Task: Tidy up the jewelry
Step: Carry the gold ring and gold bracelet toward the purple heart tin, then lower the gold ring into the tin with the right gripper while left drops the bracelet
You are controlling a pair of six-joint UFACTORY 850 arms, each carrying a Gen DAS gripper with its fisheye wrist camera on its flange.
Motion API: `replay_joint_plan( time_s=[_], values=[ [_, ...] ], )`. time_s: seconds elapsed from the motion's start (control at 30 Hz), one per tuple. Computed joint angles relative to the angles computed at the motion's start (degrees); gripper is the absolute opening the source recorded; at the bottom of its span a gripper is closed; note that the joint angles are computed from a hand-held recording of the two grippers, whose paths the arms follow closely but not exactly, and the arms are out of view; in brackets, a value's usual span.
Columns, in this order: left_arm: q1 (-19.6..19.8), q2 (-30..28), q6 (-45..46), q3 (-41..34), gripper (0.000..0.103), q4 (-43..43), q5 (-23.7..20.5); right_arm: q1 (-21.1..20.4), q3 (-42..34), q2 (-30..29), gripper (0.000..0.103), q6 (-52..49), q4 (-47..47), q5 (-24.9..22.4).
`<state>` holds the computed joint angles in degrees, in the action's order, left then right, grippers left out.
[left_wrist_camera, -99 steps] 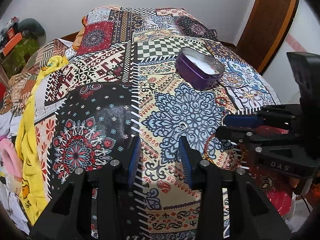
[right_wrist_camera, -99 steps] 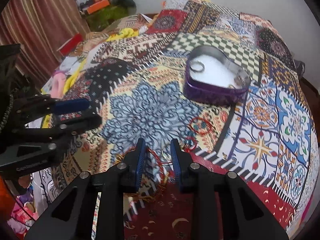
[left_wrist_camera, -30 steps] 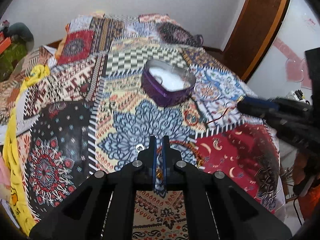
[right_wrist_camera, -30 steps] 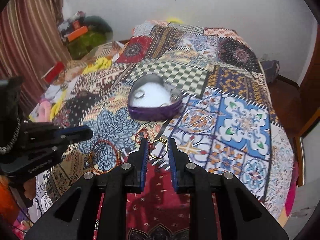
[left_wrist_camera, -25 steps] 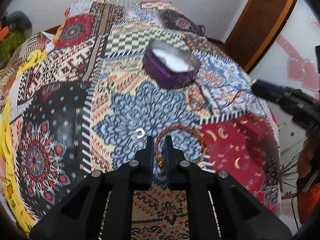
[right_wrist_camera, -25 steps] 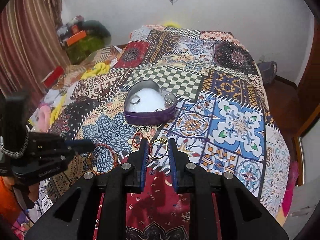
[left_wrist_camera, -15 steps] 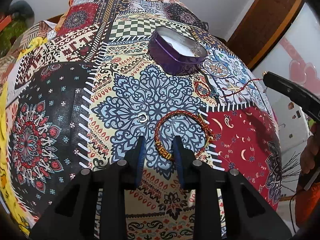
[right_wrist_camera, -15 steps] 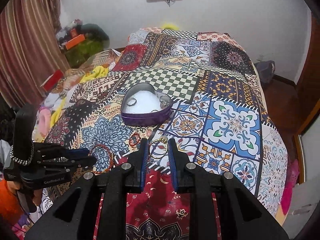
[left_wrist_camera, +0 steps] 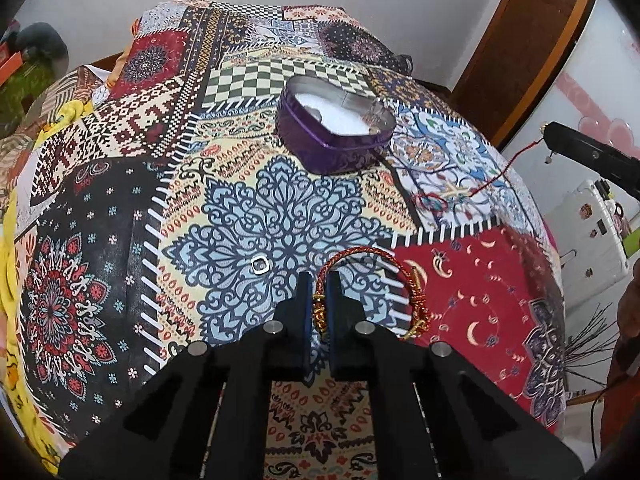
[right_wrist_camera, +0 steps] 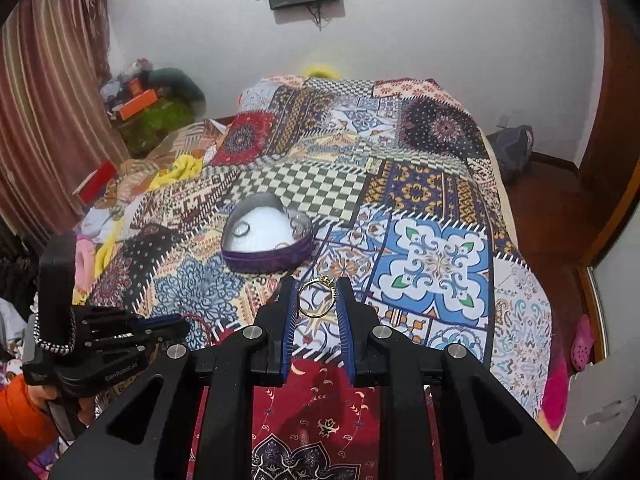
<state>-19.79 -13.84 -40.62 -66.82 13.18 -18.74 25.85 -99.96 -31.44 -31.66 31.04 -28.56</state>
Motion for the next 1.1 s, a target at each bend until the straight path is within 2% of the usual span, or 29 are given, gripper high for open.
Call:
replay_joint_plan(
  time_s=[0.37,0.8,0.97,1.03,1.1],
  values=[
    [0.28,2.47,-9.25,-1.36,0.005,11.42,1.78,0.62,-1.72,-0.83,0.018,-3.55,3.43,0.01],
    [2.40,0.17,-10.57,-7.67,0.005,15.73,4.52,1.40,-9.09,-7.04,0.018,-1.88,2.25,-3.47],
    [3.43,-1.66,-4.76,-10.52,0.005,10.58,5.55,1.46,-11.98,-9.10,0.018,-1.71,2.04,-4.65],
    [3.78,-2.37,-0.75,-11.46,0.005,6.62,6.11,1.51,-13.39,-10.03,0.018,-1.46,1.76,-5.06],
    [4.35,-3.56,7.05,-12.91,0.005,-1.11,6.56,1.57,-14.88,-11.06,0.018,-1.26,1.45,-5.48]
  ],
)
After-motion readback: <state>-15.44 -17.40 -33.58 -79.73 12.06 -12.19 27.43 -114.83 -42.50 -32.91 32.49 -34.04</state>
